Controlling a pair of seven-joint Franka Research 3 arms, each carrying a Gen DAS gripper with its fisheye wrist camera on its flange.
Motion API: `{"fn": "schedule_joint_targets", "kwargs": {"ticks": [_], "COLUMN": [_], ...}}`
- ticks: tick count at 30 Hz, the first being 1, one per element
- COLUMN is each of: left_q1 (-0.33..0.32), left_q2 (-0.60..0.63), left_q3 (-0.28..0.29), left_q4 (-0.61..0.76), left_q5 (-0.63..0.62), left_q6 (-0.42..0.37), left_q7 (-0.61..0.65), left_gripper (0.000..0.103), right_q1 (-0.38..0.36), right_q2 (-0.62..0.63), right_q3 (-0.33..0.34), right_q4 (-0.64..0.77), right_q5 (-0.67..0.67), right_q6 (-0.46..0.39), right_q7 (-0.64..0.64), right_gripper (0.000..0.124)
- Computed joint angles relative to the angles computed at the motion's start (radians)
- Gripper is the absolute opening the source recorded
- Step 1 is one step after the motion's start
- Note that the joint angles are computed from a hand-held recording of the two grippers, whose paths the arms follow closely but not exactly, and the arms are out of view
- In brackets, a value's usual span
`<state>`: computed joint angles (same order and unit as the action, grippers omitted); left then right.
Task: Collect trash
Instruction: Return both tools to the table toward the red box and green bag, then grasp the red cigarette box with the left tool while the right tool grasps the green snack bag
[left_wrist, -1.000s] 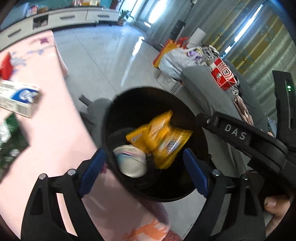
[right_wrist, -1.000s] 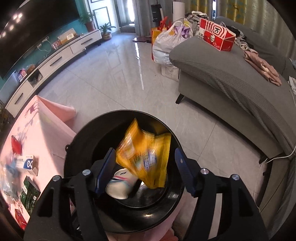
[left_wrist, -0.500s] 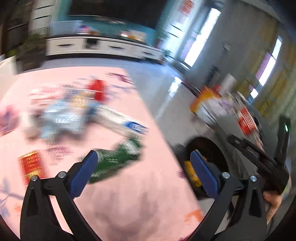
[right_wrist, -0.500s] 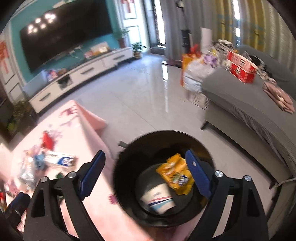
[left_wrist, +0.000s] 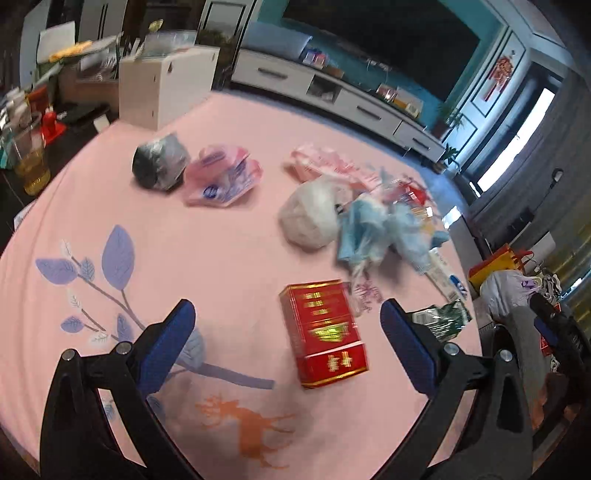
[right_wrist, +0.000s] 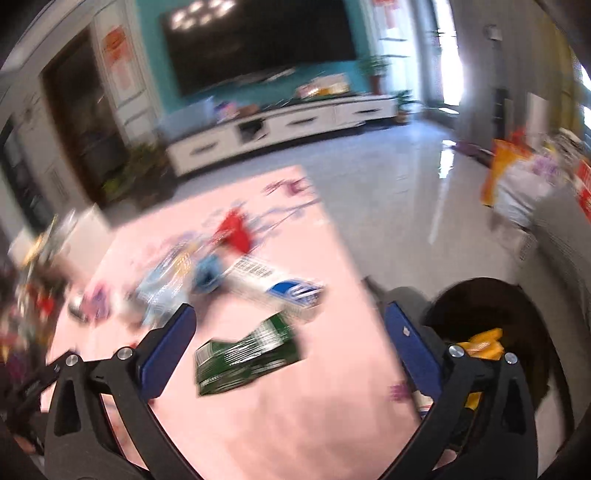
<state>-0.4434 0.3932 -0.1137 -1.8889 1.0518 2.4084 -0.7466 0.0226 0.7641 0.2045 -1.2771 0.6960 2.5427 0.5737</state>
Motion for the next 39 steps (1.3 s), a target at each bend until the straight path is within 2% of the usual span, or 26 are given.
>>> {"fn": "schedule_joint_targets", "kwargs": {"ticks": [2,5,10,13,18,23,25,27,29,32,33,35,37,39], "left_q1": [0.009,0.027,0.020,0.008,-0.009,-0.038,-0.048,-0.056,-0.060,-0.073,-0.074,-0.078,-0.084,-0.077], "left_q2": [0.001,0.038,0.114,0.157,0.221,0.223,0.218,0.223,0.230,0.230,0.227,0.233,0.234,0.229], "left_q3": [0.013,0.021,0.044,0.051,0.053,0.084,0.094,0.092,0.090,0.101,0.107,0.105,0.107,0.102], "left_q4": [-0.020,-0.004,0.065,0.119,0.207,0.209,0.204,0.217,0.229,0.227,0.217,0.227,0.228,0.218], "left_q5": [0.031,0.044,0.010,-0.024,-0.129,-0.153,-0.151,-0.159,-0.158,-0.126,-0.101,-0.095,-0.085,-0.081], "left_q6": [0.053,0.129,0.191,0.188,0.136,0.138,0.131,0.093,0.067,0.081,0.117,0.108,0.101,0.124], "left_q7": [-0.050,-0.059,-0.002,0.067,0.227,0.231,0.213,0.226,0.249,0.216,0.194,0.198,0.186,0.179], "left_gripper": [0.100,0.100,0.100,0.100,0.100,0.099,0.092,0.084,0.081,0.071,0.064,0.064,0.064,0.063], "right_q1": [0.028,0.083,0.136,0.146,0.157,0.166,0.175,0.177,0.174,0.172,0.172,0.165,0.149,0.140], "right_q2": [-0.007,0.001,0.097,0.138,0.202,0.190,0.194,0.200,0.206,0.195,0.191,0.184,0.177,0.164], "right_q3": [-0.006,-0.028,-0.077,-0.094,-0.105,-0.098,-0.107,-0.107,-0.104,-0.100,-0.098,-0.086,-0.066,-0.056], "right_q4": [-0.030,-0.046,0.084,0.131,0.208,0.159,0.157,0.163,0.175,0.150,0.139,0.125,0.120,0.101], "right_q5": [-0.033,-0.090,-0.210,-0.256,-0.333,-0.373,-0.386,-0.391,-0.391,-0.387,-0.387,-0.381,-0.360,-0.342], "right_q6": [0.008,0.045,-0.013,-0.014,-0.055,-0.026,-0.024,-0.034,-0.054,-0.038,-0.025,-0.016,-0.040,-0.039], "right_q7": [-0.025,-0.013,0.087,0.148,0.192,0.163,0.176,0.190,0.203,0.209,0.206,0.189,0.170,0.149], "right_gripper": [0.100,0.100,0.100,0.100,0.100,0.100,0.100,0.100,0.100,0.100,0.097,0.085,0.068,0.054]}}
